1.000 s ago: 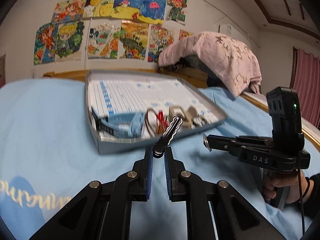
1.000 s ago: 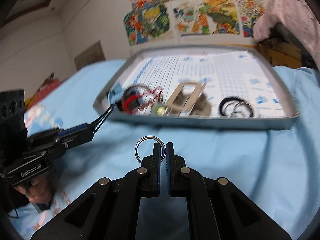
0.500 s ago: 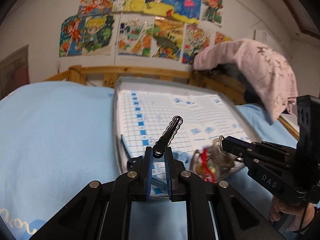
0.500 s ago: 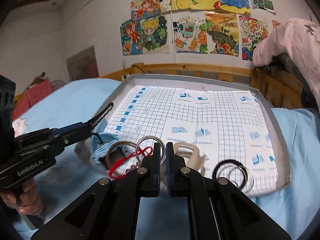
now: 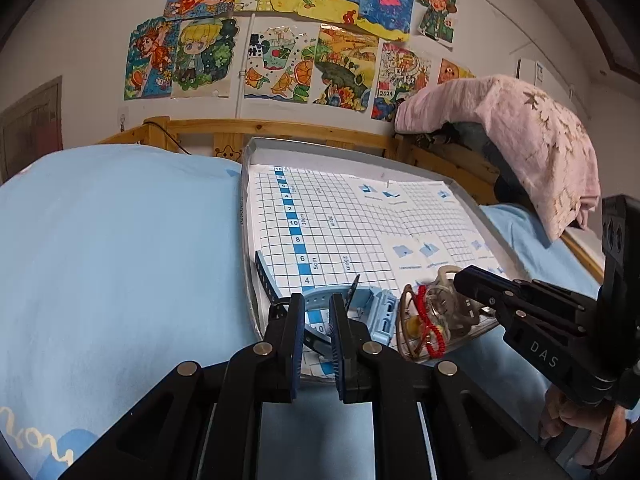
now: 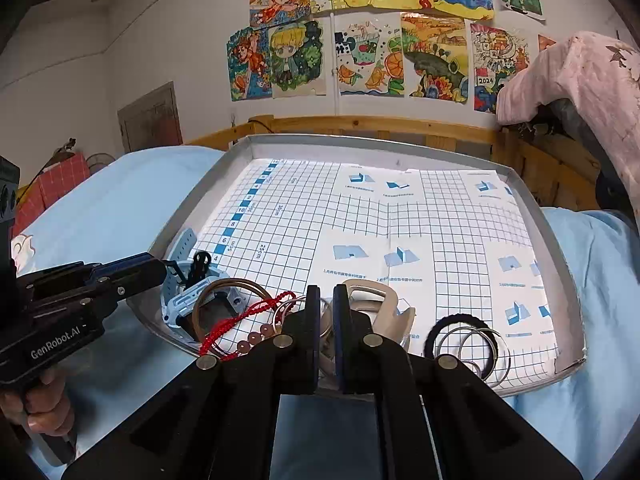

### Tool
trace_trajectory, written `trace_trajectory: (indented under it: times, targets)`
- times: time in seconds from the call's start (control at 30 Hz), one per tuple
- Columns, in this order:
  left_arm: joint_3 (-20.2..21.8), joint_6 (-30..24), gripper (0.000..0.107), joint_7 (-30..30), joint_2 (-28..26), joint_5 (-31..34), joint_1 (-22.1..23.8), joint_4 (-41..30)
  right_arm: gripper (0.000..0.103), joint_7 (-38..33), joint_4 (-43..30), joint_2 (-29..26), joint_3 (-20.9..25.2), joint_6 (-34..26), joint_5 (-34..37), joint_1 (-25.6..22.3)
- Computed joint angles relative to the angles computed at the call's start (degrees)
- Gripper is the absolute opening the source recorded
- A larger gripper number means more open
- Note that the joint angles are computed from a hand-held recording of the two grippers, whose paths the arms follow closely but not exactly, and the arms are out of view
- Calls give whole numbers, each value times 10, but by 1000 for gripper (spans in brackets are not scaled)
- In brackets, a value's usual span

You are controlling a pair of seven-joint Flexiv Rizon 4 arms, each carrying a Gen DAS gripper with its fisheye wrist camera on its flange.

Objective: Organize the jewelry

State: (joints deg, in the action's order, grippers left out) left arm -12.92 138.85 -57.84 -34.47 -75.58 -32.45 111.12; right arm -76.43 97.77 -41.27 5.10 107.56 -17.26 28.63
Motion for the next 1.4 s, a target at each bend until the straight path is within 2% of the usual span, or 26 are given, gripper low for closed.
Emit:
trace_trajectory:
  times: [0.07,0.1,0.13,0.17,0.2,0.23,0.37,0.4,0.43,0.53,0.6,0.83,1.03,1.17,1.4]
  targets:
    - [2,1,24,-16,4,12,0,8,7,-3,11,5,-12,17,11,10]
    - [3,6,39,-23,5,16,-1,11,9,-4,14,6,-14,24,15,11]
    - [6,18,60,-34,5,23,-5,16,17,-6,19,9,-18,32,21,14]
    - [9,31,67,-42,3,28,-9,18,22,-8,23,10,-19,41,26,14]
    - [12,48,69,-53,2,35,-12,21,33,-10,30,13,-23,55,35,18]
    - [14,62,69,-62,2,43,-14,25,38,-13,38,16,-29,74,48,23]
    - [10,80,73,-89,16,56,-16,46,39,-35,65,28,-49,132,107,49]
    - [10,88,79,-97,18,59,-19,52,42,-38,71,31,-48,147,119,50]
    - [11,104,86,-101,20,59,-25,57,49,-42,80,35,-46,163,134,52]
    - [11,147,98,-96,23,56,-38,66,62,-56,100,45,-37,209,165,54]
    - [7,175,102,-88,26,50,-46,72,69,-72,115,54,-36,236,189,61]
    - [-13,251,103,-87,51,32,-71,101,94,-100,177,94,-3,336,253,64]
    - [-31,304,103,-95,71,1,-103,131,101,-135,230,125,15,403,294,74]
    - [-46,339,103,-90,78,-37,-131,142,101,-168,269,148,29,444,323,85]
    - [-66,396,103,-83,86,-97,-177,152,101,-179,343,196,62,492,351,89]
